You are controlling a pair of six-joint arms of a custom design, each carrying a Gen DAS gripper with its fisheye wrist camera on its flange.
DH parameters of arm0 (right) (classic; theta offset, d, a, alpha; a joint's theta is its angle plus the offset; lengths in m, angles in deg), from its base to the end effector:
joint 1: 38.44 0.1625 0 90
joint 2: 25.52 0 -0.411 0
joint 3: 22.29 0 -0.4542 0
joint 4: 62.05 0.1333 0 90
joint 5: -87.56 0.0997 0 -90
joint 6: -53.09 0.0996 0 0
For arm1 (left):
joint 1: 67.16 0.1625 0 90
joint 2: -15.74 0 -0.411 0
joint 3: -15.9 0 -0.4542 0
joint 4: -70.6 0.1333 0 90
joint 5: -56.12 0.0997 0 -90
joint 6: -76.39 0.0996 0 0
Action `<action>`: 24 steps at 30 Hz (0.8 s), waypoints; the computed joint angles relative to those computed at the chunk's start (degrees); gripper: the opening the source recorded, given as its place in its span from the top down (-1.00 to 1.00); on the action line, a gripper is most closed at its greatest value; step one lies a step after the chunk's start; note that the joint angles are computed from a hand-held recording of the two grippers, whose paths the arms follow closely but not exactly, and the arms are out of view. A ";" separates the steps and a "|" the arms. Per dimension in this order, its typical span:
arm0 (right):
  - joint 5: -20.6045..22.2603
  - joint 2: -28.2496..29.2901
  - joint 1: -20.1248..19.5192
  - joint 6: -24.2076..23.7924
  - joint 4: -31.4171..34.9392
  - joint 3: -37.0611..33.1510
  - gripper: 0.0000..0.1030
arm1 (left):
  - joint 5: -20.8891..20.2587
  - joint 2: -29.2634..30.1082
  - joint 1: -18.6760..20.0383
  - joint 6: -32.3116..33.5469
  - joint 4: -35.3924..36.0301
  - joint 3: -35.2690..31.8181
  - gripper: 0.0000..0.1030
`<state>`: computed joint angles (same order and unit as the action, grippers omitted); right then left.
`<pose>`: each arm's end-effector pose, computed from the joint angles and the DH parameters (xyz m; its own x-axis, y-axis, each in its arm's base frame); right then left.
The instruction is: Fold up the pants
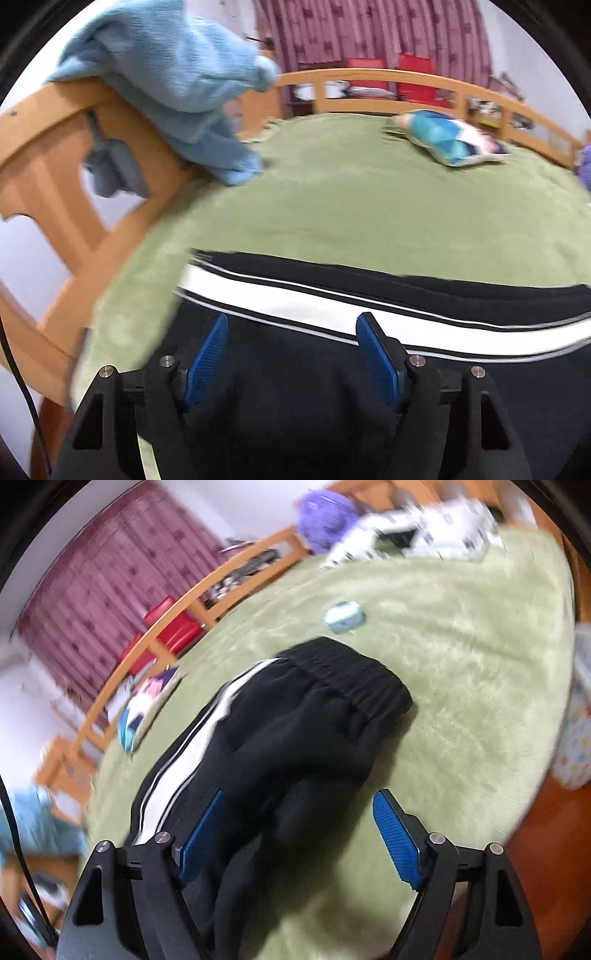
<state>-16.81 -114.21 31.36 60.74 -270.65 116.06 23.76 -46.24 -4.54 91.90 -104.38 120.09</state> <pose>-0.0463 -0.4404 0.2856 -0.8053 0.5918 -0.0358 0.2334 0.2608 -0.9368 -0.1007 -0.6673 0.2487 -0.6219 -0.0793 -0.7791 0.5229 0.6985 -0.4885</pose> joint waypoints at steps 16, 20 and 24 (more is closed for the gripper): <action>2.99 -6.07 0.62 -15.45 5.54 -6.85 0.16 | -7.01 0.96 -3.15 -12.02 9.92 1.98 -0.36; -11.24 -0.98 -1.40 -10.81 19.57 -10.39 -0.04 | -6.75 -0.20 -2.26 -11.88 11.71 2.42 -0.36; -11.66 -1.79 -1.12 -12.06 11.43 -5.50 -0.15 | -5.83 -2.70 -0.98 -10.31 11.74 3.23 -0.36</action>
<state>-28.47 -116.00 30.25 48.69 -259.21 110.56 17.93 -48.94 -5.52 81.59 -92.64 123.32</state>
